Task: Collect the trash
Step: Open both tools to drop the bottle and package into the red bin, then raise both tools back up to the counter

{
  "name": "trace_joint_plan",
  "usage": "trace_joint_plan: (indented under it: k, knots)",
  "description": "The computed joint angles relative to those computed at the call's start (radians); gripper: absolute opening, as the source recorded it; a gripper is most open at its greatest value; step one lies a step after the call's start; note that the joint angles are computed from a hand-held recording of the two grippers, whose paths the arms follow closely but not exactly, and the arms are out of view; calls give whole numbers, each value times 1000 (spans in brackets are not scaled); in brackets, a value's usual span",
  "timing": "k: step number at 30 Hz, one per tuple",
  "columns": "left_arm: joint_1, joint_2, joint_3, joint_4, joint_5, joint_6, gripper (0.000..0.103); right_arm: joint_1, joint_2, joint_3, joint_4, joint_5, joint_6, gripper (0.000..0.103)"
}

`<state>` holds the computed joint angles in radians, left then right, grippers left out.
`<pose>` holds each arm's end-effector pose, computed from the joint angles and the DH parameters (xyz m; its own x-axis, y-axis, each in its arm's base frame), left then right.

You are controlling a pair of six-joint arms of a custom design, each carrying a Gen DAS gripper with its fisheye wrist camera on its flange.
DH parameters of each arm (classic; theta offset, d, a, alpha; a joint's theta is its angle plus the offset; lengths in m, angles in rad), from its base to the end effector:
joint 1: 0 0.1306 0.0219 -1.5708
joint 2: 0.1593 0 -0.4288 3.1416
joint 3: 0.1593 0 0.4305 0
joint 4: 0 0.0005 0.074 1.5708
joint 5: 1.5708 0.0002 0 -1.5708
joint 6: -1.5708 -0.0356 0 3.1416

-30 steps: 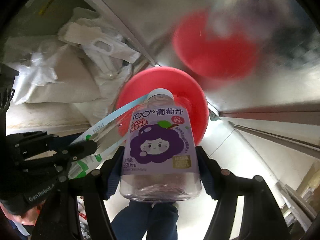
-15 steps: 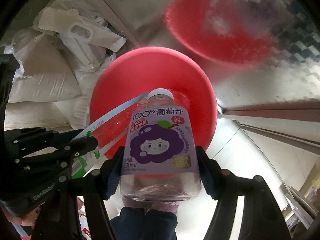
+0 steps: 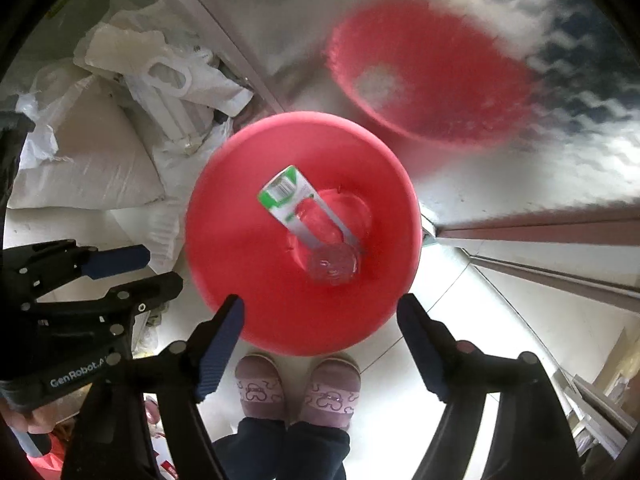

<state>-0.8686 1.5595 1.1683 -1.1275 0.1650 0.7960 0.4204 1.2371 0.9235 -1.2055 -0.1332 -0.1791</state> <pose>0.3107 -0.3771 0.2816 -0.9933 0.0828 0.0808 0.0698 0.9859 -0.1520 0.3292 0.1518 0.3109 -0.9703 -0.2404 -0.0272 -0.2418 0.9602 0.1397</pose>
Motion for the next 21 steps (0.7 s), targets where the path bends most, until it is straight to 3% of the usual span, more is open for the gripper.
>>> trace_joint_plan:
  k: [9, 11, 16, 21]
  knots:
    - [-15, -83, 93, -163, -47, -33, 39, 20, -82, 85, -130, 50, -35, 81]
    - [-21, -102, 134, -205, -60, -27, 51, 19, -105, 125, -181, 57, -37, 81]
    - [-44, -134, 274, -336, -78, 2, 52, 35, -166, 253, -326, 76, -50, 83]
    - [-93, -159, 436, -472, -113, 65, 68, 81, -184, 400, -470, 86, -84, 84]
